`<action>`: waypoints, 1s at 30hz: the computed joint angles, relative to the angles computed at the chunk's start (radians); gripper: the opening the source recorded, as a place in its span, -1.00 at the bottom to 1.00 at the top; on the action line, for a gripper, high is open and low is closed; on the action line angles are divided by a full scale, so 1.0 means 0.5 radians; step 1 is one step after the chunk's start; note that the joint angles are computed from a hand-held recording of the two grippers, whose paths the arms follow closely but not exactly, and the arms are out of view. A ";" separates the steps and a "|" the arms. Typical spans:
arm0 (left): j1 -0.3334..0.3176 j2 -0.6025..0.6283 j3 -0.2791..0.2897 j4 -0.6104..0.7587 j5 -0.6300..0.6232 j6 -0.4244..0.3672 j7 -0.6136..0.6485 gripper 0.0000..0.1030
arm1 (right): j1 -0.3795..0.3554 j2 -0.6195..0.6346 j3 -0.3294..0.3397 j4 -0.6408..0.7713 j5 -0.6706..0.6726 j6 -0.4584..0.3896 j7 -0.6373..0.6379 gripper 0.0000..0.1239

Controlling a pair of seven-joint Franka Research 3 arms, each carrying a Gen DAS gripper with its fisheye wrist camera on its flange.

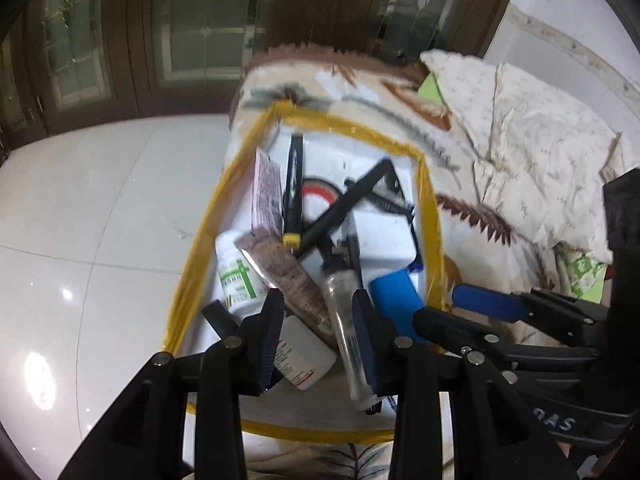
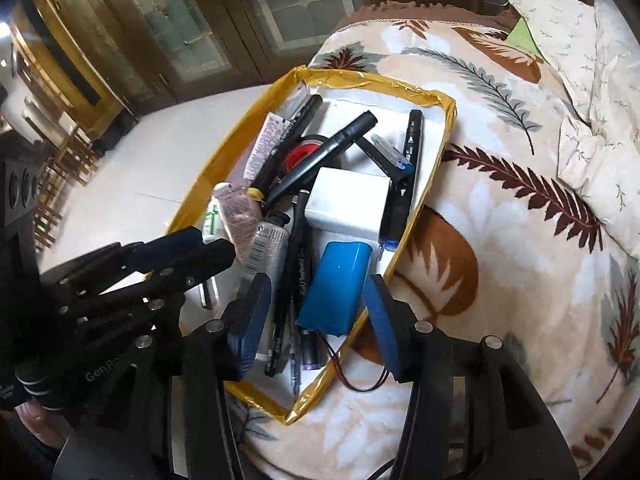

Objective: Organize objects
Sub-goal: 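Lower the battery and silver tube into the tray and open both grippers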

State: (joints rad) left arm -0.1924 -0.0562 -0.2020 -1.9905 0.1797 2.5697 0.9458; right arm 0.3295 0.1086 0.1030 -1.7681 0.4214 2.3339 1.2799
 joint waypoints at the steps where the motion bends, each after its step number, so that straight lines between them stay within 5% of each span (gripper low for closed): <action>1: 0.002 -0.008 -0.011 0.013 0.090 -0.030 -0.055 -0.18 | -0.001 -0.007 -0.003 -0.005 -0.005 0.002 0.006 -0.20; 3: 0.002 -0.012 -0.039 0.056 0.292 -0.151 -0.187 0.15 | -0.008 -0.028 -0.003 -0.027 0.023 0.008 -0.009 -0.20; 5: -0.007 -0.007 -0.060 0.090 0.476 -0.264 -0.298 0.27 | -0.007 -0.048 -0.003 -0.057 0.024 0.032 -0.030 -0.20; 15: -0.017 -0.014 -0.026 0.048 0.302 -0.185 -0.265 0.30 | -0.025 -0.092 -0.015 -0.126 0.116 0.039 -0.072 -0.20; 18: -0.016 -0.003 -0.038 0.065 0.400 -0.218 -0.341 0.47 | -0.029 -0.089 -0.015 -0.132 0.145 0.040 -0.071 -0.20; 30: -0.017 0.001 -0.038 0.080 0.588 -0.218 -0.474 0.59 | -0.025 -0.079 -0.013 -0.143 0.130 0.105 -0.065 -0.20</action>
